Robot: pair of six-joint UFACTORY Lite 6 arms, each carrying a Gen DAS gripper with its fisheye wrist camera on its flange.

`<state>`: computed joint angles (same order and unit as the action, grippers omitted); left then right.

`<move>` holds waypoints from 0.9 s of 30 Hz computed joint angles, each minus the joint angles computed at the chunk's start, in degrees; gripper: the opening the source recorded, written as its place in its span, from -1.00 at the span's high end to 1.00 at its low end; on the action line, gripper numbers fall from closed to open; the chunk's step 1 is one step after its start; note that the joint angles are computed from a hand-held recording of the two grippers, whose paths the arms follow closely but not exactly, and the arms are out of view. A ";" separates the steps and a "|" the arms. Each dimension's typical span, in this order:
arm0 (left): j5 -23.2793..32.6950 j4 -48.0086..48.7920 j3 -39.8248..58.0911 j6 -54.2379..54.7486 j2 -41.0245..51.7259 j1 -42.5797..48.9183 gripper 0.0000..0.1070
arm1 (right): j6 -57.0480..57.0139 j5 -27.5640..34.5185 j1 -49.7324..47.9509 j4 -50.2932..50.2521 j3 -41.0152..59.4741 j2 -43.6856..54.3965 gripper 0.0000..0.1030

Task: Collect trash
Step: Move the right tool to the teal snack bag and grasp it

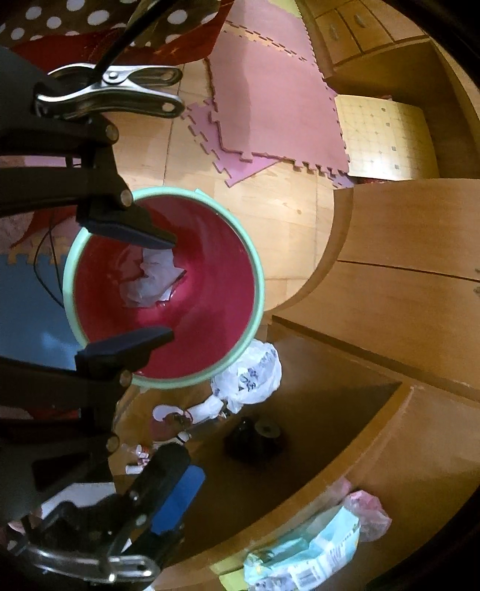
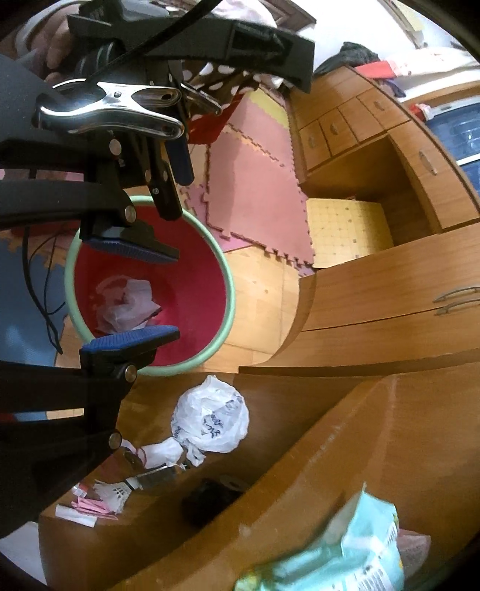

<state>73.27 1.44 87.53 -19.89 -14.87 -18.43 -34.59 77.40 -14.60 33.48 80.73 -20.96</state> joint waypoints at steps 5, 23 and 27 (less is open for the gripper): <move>1.27 0.44 4.35 -1.36 0.92 -1.87 0.15 | -3.99 4.72 -7.04 4.58 3.64 0.49 0.31; 9.27 9.73 37.62 -13.86 18.65 -23.58 0.06 | -17.48 26.17 -45.53 23.91 22.51 10.11 0.31; 12.16 11.28 49.13 -14.50 27.13 -27.15 0.05 | -15.84 26.02 -51.60 24.90 27.12 15.63 0.31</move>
